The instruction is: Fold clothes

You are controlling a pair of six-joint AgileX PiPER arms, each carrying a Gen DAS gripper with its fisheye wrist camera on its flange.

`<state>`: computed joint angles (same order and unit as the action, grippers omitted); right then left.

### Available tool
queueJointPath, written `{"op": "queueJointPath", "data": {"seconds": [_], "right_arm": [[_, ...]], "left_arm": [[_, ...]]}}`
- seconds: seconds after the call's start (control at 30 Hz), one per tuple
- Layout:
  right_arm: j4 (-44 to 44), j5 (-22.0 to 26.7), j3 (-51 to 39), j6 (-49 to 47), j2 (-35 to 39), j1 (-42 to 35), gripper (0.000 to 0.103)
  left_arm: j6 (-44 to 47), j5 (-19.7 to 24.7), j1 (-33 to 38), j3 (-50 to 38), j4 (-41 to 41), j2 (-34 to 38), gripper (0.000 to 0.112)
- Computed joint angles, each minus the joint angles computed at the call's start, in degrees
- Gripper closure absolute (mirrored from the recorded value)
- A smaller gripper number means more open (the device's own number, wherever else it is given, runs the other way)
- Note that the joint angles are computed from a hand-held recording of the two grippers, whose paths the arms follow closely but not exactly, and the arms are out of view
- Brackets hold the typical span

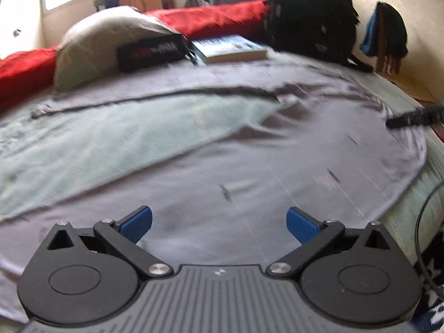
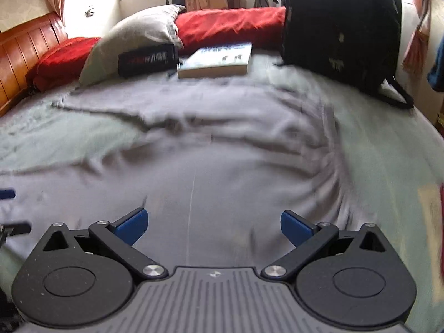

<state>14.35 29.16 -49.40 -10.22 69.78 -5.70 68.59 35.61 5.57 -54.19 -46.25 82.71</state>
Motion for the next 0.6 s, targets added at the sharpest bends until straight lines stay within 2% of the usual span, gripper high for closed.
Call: {"op": "queueJointPath", "data": {"seconds": [0.1, 0.2, 0.3, 0.4, 0.47, 0.53, 0.6], "right_arm": [[5.50, 3.02, -11.87, -6.03, 8.44, -4.35, 0.000], [9.99, 4.92, -24.73, -7.83, 18.71, -8.45, 0.000], [10.56, 8.69, -38.63, -2.03, 30.33, -11.38, 0.000], [10.85, 15.86, -52.57, 2.75, 41.77, -13.04, 0.000], [7.69, 20.45, -60.92, 8.35, 48.66, -12.94, 0.000], [6.04, 22.85, -65.72, 11.78, 53.85, -13.55, 0.000], [8.14, 20.68, -66.43, 9.57, 55.91, -14.37, 0.000]], "left_arm": [[-1.96, -0.02, 1.19, -1.27, 1.38, 1.31, 0.010], [-1.48, 0.35, 2.24, -1.52, 0.71, 2.86, 0.010], [0.43, 1.00, 3.26, -1.79, -1.02, 4.23, 0.010], [2.19, 1.54, 3.71, -2.48, -2.54, 5.44, 0.010], [2.31, 1.60, 3.57, -2.90, -2.83, 6.12, 0.010], [2.88, 1.48, 3.50, -3.19, -3.48, 6.70, 0.010], [2.97, 1.32, 3.33, -3.47, -3.73, 7.12, 0.010]]}}
